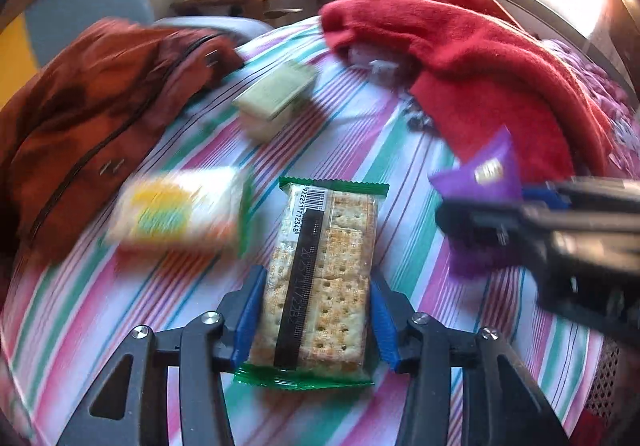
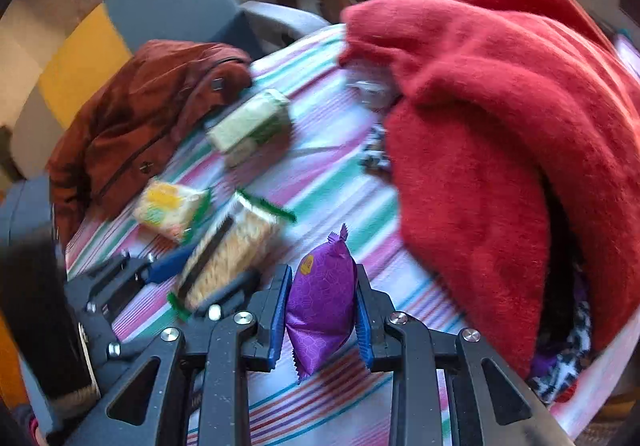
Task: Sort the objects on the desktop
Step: 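Carry the cracker packet and purple packet into the gold tray and release both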
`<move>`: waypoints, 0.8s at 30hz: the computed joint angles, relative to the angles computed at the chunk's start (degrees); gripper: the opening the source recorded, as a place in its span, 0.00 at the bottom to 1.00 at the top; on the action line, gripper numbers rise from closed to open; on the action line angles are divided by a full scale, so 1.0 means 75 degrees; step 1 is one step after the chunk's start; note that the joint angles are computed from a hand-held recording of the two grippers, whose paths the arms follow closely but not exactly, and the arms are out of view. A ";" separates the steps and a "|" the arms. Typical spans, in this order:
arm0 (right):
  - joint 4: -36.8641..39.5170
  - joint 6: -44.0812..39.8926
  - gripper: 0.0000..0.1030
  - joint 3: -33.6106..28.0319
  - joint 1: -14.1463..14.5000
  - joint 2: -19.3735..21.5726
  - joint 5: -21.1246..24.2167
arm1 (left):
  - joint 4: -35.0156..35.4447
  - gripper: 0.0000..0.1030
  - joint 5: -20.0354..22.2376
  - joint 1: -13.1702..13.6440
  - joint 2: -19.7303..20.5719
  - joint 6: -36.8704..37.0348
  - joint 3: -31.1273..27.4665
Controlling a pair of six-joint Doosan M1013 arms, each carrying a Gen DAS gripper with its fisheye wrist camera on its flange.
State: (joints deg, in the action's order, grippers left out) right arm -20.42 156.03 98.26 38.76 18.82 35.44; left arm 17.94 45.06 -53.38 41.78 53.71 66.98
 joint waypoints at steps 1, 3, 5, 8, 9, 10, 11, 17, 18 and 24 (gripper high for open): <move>0.0065 -0.0316 0.28 -0.0048 0.0033 0.0031 -0.0063 | 0.0118 0.48 -0.0040 -0.0017 -0.0137 -0.0312 0.0234; 0.0183 -0.0830 0.28 -0.0152 0.0101 0.0105 -0.0060 | 0.0381 0.48 -0.0166 -0.0062 -0.0464 -0.1068 0.0786; 0.0600 -0.1692 0.28 -0.0239 0.0155 0.0177 -0.0209 | 0.0794 0.48 -0.0186 -0.0135 -0.0790 -0.1908 0.1345; 0.0894 -0.2754 0.28 -0.0413 0.0320 0.0307 -0.0264 | 0.1106 0.48 -0.0096 -0.0207 -0.1156 -0.2861 0.1909; 0.0945 -0.3039 0.28 -0.0461 0.0376 0.0350 -0.0264 | 0.1265 0.48 -0.0028 -0.0247 -0.1279 -0.3252 0.2105; 0.1106 -0.3429 0.28 -0.0522 0.0434 0.0407 -0.0278 | 0.1361 0.48 -0.0004 -0.0261 -0.1369 -0.3496 0.2247; 0.1247 -0.3702 0.28 -0.0548 0.0463 0.0441 -0.0297 | 0.1476 0.48 0.0049 -0.0303 -0.1495 -0.3793 0.2436; 0.1512 -0.4575 0.28 -0.0754 0.0671 0.0628 -0.0341 | 0.2092 0.48 0.0306 -0.0528 -0.1967 -0.5205 0.3184; 0.1405 -0.4552 0.28 -0.0775 0.0722 0.0644 -0.0306 | 0.2127 0.48 0.0297 -0.0537 -0.2021 -0.5369 0.3261; 0.1734 -0.4886 0.28 -0.0785 0.0877 0.0610 -0.0518 | 0.2746 0.48 0.0343 -0.0702 -0.2505 -0.6432 0.3824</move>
